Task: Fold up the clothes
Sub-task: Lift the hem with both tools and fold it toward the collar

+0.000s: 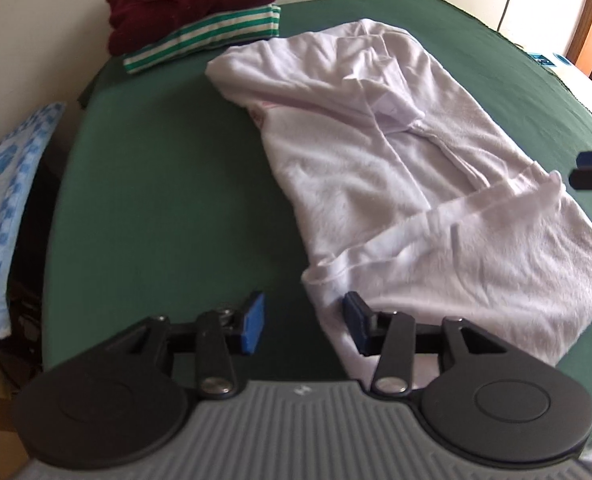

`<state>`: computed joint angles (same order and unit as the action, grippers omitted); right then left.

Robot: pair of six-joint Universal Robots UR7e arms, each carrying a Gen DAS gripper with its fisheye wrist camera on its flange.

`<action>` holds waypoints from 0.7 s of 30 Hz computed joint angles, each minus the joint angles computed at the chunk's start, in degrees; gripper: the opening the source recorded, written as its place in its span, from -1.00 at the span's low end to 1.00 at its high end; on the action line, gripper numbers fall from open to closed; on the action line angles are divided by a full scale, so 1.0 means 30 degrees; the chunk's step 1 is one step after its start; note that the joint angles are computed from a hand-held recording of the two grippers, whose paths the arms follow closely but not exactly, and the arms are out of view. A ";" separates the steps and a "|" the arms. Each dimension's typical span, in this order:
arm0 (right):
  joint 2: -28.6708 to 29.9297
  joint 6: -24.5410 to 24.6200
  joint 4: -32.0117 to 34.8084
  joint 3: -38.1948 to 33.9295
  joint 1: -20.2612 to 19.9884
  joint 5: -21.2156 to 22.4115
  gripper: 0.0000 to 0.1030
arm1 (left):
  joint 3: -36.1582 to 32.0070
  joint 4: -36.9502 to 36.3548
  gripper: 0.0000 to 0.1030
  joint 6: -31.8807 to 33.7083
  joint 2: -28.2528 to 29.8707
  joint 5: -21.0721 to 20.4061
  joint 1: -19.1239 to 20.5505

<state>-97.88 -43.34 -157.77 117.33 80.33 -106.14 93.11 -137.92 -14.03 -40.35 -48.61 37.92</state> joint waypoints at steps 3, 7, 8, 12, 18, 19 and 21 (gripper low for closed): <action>-0.0108 -0.1362 0.1098 0.0405 0.0102 0.0380 -0.27 | 0.0266 -0.0885 -0.11 0.0470 0.0087 -0.0148 -0.0291; 0.1632 -0.1651 -0.0941 0.0256 0.0335 -0.0551 -0.46 | -0.1180 -0.0761 -0.17 0.0479 0.1539 0.0390 -0.0114; 0.2061 -0.1414 -0.1598 0.0097 0.0240 -0.0741 -0.47 | -0.1604 -0.0722 -0.16 0.0425 0.1927 0.0438 0.0015; 0.2449 -0.0376 -0.2695 -0.0247 -0.0095 -0.0727 -0.53 | -0.2127 -0.1769 -0.28 0.0687 0.2302 0.0950 0.0078; 0.0031 0.0162 -0.0963 0.0377 -0.0512 0.0379 -0.38 | 0.0329 -0.2652 0.01 0.0395 -0.0126 0.0647 -0.0291; -0.0401 0.0302 -0.0297 0.0489 -0.0557 0.0180 -0.35 | 0.0868 -0.2265 0.05 0.0169 -0.0665 0.0277 -0.0367; -0.1391 0.1122 0.1837 0.0543 -0.0890 0.0240 -0.35 | 0.1876 -0.1241 0.05 -0.0274 -0.1595 -0.0647 -0.0568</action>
<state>-102.05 -39.98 -152.26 118.96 77.66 -105.42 98.74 -141.64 -14.86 -45.13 -50.55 36.22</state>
